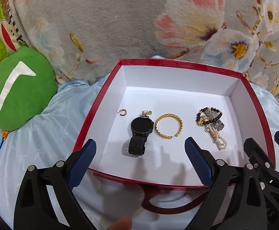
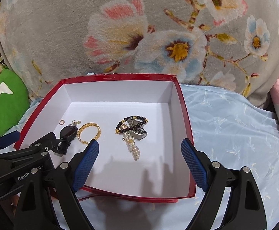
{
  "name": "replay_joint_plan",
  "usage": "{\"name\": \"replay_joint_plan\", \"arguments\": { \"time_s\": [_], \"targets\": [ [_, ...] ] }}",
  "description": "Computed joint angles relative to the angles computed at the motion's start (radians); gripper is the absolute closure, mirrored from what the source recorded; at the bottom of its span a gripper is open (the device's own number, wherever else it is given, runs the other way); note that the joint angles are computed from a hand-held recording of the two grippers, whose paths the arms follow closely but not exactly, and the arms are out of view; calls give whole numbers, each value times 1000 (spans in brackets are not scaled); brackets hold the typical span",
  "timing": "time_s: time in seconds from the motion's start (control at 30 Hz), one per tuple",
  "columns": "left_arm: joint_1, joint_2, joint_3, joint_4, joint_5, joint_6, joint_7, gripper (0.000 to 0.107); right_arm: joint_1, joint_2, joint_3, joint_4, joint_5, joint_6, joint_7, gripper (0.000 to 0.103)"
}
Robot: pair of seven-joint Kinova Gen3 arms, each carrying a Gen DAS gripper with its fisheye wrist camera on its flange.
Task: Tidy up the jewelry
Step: 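Lift both open grippers up out of the red box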
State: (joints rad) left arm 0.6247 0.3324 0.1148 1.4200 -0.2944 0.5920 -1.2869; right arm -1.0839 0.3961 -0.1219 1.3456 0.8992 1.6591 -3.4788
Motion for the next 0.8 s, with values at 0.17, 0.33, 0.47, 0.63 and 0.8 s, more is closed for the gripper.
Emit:
{"name": "replay_joint_plan", "arguments": {
  "time_s": [0.17, 0.33, 0.47, 0.63, 0.8],
  "targets": [
    [-9, -3, 7, -7, 5, 22, -9, 16, -3, 2, 0, -8, 1, 1, 4, 17],
    [-12, -2, 6, -18, 20, 49, -13, 16, -7, 8, 2, -24, 0, 10, 19, 17],
    [-9, -5, 4, -22, 14, 67, -3, 16, -12, 10, 5, -28, 2, 15, 18, 17],
    [4, -21, -3, -3, -23, 49, 6, 16, -20, 12, 7, -37, 6, 22, 18, 17],
    [3, -24, 0, 1, -33, 48, 15, 16, -24, 13, 9, -40, 9, 24, 22, 17]
  ]
}}
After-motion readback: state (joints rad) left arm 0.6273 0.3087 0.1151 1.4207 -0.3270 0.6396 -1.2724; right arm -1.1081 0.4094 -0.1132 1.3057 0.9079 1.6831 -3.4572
